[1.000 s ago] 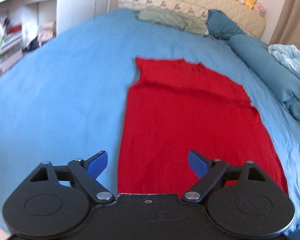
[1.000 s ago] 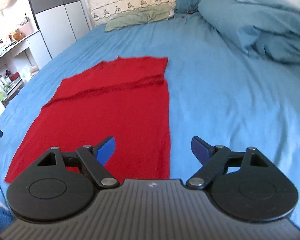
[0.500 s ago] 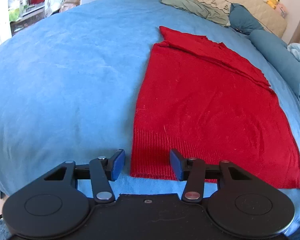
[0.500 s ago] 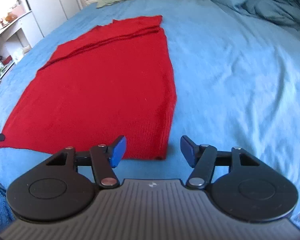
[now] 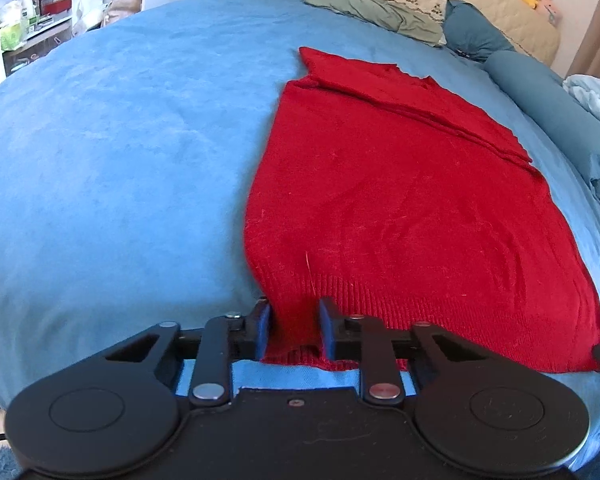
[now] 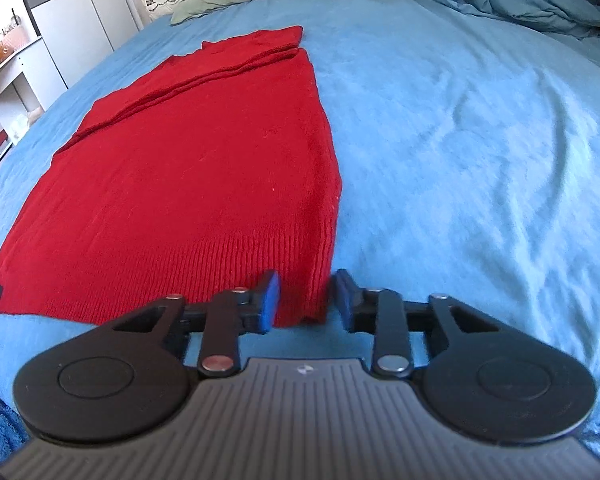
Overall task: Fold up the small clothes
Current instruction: 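Grasp the sweater hem with both grippers and lift it toward the collar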
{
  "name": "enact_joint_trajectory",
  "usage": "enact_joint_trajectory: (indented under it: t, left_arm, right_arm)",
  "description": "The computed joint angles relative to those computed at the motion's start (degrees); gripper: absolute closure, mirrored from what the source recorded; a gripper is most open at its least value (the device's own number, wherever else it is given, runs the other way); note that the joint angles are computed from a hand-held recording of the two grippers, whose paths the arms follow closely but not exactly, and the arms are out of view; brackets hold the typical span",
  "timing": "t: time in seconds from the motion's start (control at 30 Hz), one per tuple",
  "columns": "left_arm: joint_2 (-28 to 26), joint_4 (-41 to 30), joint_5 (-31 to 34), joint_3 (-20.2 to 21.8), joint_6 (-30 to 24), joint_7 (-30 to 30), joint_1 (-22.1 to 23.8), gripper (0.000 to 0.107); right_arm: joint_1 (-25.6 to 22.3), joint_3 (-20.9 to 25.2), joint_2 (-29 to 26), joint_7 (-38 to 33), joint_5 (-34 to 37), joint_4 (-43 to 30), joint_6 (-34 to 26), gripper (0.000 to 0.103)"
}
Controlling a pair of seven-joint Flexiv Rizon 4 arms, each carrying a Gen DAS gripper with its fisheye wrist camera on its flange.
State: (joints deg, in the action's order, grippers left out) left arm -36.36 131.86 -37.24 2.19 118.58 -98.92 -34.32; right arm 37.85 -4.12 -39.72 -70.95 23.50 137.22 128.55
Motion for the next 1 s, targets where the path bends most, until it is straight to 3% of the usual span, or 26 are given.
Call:
enact_joint_trajectory:
  t: [0.07,0.13,0.3,0.57,0.67,0.87,1.0]
  left_arm:
    - [0.8,0.3,1.1,-0.3,-1.1,0.5,1.0,0.098]
    - [1.5,0.4,1.2,0.3,-1.7,0.9,0.6,0.099]
    - [2.6,0.4,-1.9,2.7,-2.7,2.7,-3.1,0.100]
    - [6.4,0.8,-1.5,1.4,-0.1,4.3,-1.2,0.100]
    - [7.6,-0.7,0.7,0.1,-0.1,4.8,2.0,0.100]
    - [6.6,-10.5,4.6,-0.2,-3.6,7.8,7.8,0.101]
    - [1.6,-23.4,6.2,1.4,-10.2,9.9,10.8,0.101]
  right_arm:
    - [-0.7,0.5,0.0,0.4,-0.4,-0.2,0.1,0.078]
    - [-1.2,0.7,0.3,0.7,-0.7,-0.2,-0.1,0.081]
    - [-1.1,0.4,1.6,0.4,-0.7,0.2,0.0,0.082]
    - [-4.4,2.2,7.5,-0.1,-3.2,1.3,0.3,0.082]
    - [-7.0,3.0,10.1,0.2,-5.4,0.0,-1.2,0.082]
    - [-15.3,5.1,11.8,2.9,-14.7,-8.2,-6.7,0.083]
    - [-21.6,6.5,8.2,6.5,-23.8,-20.0,-13.2,0.082]
